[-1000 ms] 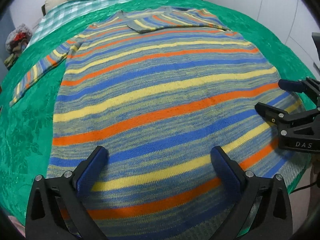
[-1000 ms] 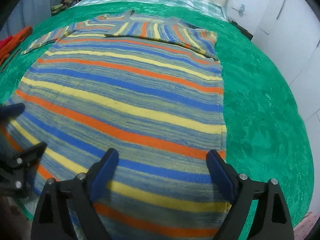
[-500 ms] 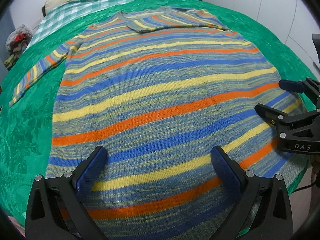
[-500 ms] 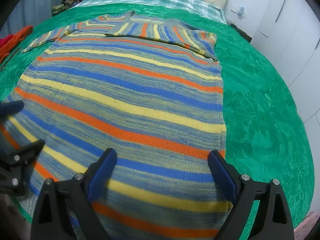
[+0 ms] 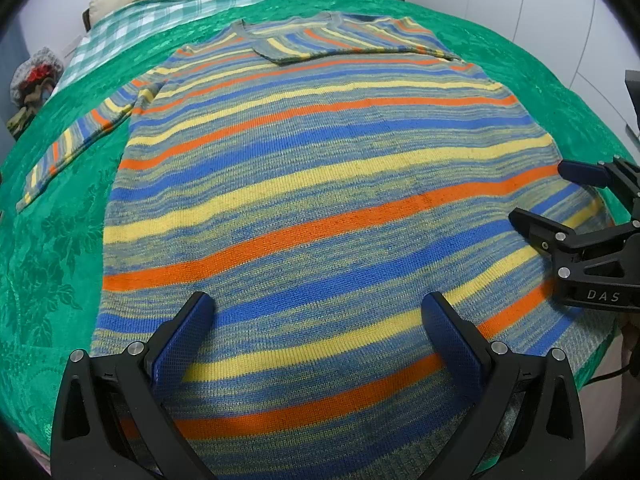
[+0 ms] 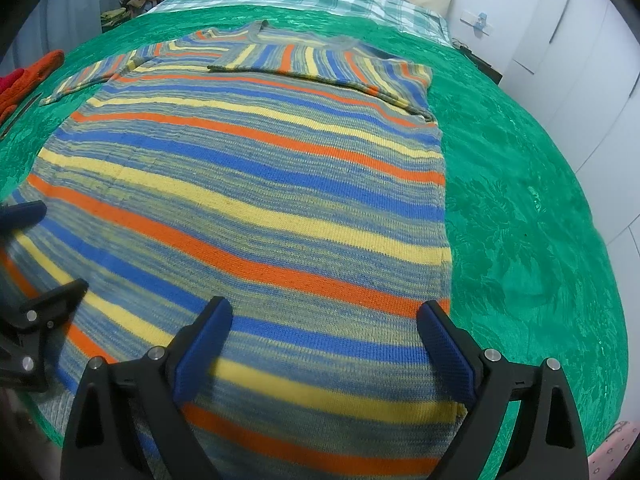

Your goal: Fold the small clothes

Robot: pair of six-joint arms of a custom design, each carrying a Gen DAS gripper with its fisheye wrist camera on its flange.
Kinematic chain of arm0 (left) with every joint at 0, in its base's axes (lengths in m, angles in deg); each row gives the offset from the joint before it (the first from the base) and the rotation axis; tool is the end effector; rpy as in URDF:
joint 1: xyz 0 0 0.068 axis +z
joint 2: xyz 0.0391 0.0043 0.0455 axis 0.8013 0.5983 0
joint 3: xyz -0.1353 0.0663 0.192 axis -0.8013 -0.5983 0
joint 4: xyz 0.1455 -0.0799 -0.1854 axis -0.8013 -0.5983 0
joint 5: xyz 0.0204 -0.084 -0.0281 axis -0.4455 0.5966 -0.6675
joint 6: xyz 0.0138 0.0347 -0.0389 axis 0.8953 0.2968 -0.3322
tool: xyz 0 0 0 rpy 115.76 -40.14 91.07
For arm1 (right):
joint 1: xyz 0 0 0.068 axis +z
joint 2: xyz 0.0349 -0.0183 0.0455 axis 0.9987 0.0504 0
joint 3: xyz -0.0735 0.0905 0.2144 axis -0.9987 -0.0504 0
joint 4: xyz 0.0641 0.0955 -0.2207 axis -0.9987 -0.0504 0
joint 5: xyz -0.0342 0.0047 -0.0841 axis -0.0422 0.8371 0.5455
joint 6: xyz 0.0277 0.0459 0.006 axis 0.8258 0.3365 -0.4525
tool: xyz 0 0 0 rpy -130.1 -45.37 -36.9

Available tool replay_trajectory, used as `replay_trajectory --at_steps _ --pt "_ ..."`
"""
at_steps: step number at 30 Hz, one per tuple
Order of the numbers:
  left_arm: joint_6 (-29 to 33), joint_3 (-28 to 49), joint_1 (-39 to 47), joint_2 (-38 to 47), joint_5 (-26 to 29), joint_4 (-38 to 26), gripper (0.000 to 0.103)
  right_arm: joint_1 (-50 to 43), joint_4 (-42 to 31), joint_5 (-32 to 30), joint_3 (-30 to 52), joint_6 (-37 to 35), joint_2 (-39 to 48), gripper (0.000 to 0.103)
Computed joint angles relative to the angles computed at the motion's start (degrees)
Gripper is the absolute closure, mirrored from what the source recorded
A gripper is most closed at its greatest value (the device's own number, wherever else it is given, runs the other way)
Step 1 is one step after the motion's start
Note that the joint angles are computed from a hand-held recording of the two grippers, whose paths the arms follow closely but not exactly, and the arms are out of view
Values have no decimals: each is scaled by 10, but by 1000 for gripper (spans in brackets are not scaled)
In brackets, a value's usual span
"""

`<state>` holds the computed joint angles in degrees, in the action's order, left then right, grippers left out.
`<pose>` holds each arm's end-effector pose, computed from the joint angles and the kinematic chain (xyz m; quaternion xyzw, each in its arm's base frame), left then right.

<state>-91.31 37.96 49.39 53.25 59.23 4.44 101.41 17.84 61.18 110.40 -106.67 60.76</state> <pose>0.2464 -0.0140 0.0233 -0.0040 0.9630 0.0194 0.2689 0.3219 0.0796 -0.0032 -0.2505 0.9213 -0.0399 0.2948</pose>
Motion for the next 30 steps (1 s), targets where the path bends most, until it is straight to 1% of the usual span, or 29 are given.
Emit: replay_trajectory --at_steps 17,18,19,22,23,25,26,28,29,30 --pt "-5 7 -4 5 -2 -8 1 -3 0 -3 1 -3 1 9" --pt "-5 10 -2 2 0 -17 0 -4 0 -4 1 -1 2 8" --pt "-5 15 -1 -7 4 -39 0 -4 1 -4 1 0 2 7" --pt "13 33 19 -54 34 -127 3 -5 -2 -1 3 3 4 6" --pt "29 28 41 -87 57 -149 3 -5 -6 0 4 3 2 6" --pt "57 26 93 -136 92 -173 3 -6 -16 0 7 6 0 6" --pt "74 41 132 -149 112 -194 3 -6 -21 -1 9 6 -1 6" --pt "100 101 225 -138 159 -240 2 -7 -33 -2 15 9 -1 6" --pt "102 145 277 -115 179 -259 2 -8 -40 -3 18 10 -1 6" --pt "90 195 331 -81 196 -270 2 -7 -43 -3 19 10 -2 6"
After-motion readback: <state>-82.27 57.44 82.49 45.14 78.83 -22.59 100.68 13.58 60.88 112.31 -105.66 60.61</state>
